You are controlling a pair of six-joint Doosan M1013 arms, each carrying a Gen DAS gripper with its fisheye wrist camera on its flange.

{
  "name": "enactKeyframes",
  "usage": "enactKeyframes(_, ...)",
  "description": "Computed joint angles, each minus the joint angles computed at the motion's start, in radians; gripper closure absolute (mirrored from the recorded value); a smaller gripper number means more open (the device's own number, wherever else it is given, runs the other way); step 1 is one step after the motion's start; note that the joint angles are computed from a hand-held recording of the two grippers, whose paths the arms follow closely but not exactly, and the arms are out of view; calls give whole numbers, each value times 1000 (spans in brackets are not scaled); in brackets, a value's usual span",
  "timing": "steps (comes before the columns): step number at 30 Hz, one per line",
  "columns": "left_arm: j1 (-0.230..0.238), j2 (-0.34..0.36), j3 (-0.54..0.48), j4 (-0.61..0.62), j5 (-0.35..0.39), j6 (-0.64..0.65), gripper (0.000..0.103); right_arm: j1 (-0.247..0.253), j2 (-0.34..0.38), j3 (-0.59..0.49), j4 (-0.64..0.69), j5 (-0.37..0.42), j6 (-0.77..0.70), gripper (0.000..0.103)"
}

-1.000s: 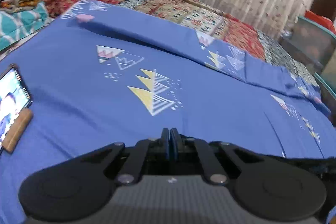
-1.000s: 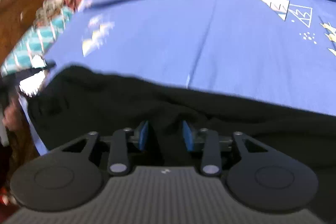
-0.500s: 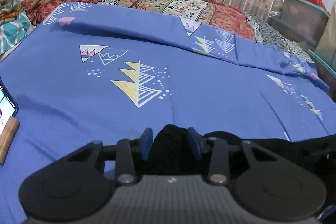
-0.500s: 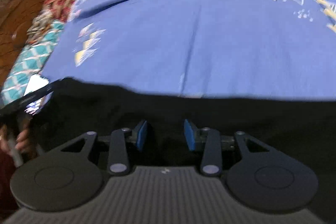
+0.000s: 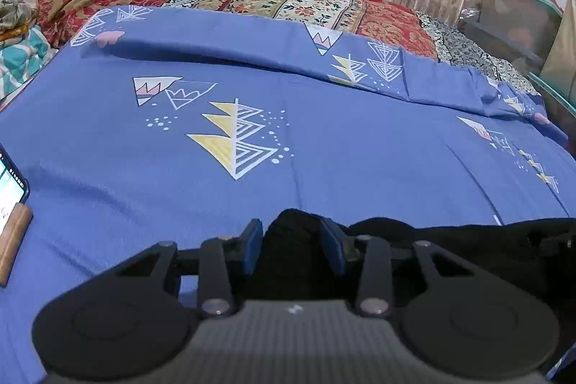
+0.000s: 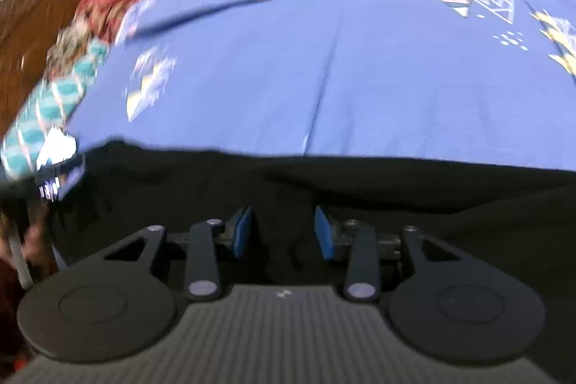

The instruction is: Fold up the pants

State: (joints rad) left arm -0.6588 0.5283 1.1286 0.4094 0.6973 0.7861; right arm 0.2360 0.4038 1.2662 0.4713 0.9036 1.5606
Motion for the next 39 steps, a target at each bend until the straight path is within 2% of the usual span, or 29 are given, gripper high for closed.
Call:
enactKeyframes(2, -2, 5, -8, 4, 11, 3, 67, -8, 5, 2, 1, -10, 51, 61)
enactKeyframes(5, -1, 12, -20, -2, 24, 7, 68, -12, 37, -21, 41, 60, 83, 60)
enactKeyframes(7, -1, 8, -14, 1, 13, 0, 76, 7, 35, -18, -1, 42, 75, 62)
enactKeyframes(8, -2, 5, -8, 12, 5, -16, 83, 16, 37, -23, -31, 40, 66, 80)
enactKeyframes(9, -4, 4, -4, 26, 1, -31, 84, 21, 36, -27, -45, 42, 55, 89)
enactKeyframes(11, -10, -1, 3, 77, -3, -77, 85, 31, 37, -38, -81, 33, 34, 94)
enactKeyframes(13, -14, -8, 9, 108, -9, -118, 85, 30, 23, -32, -63, -39, -21, 95)
enactKeyframes(15, -10, -14, 13, 102, -27, -142, 86, 12, -1, -8, 32, -154, -97, 95)
enactKeyframes(17, -2, -11, 4, 79, -31, -155, 86, 5, 6, -30, 37, -212, -105, 95)
enactKeyframes(19, 4, 4, -22, 56, -10, -168, 86, 7, 41, -88, -52, -201, -79, 96)
enactKeyframes(23, 11, 40, -73, 25, 37, -211, 86, 22, 137, -208, -219, -128, -4, 96)
enactKeyframes(26, 3, 79, -124, 54, 112, -223, 85, 32, 190, -260, -325, -67, 63, 96)
enactKeyframes(28, -1, 104, -155, 62, 162, -215, 84, 37, 207, -268, -370, -55, 107, 95)
enactKeyframes(32, -10, 131, -177, 123, 197, -232, 79, 46, 219, -265, -421, -89, 158, 93)
enactKeyframes(35, -10, 129, -187, 120, 215, -227, 77, 37, 209, -265, -389, -63, 110, 84)
enactKeyframes(37, -11, 103, -157, 116, 185, -231, 75, 28, 193, -257, -376, -37, 120, 61)
enactKeyframes(38, -12, 88, -138, 120, 168, -237, 74, 26, 176, -239, -397, -42, 143, 46)
enactKeyframes(39, -15, 68, -112, 135, 150, -253, 74, 30, 156, -213, -429, -55, 168, 46)
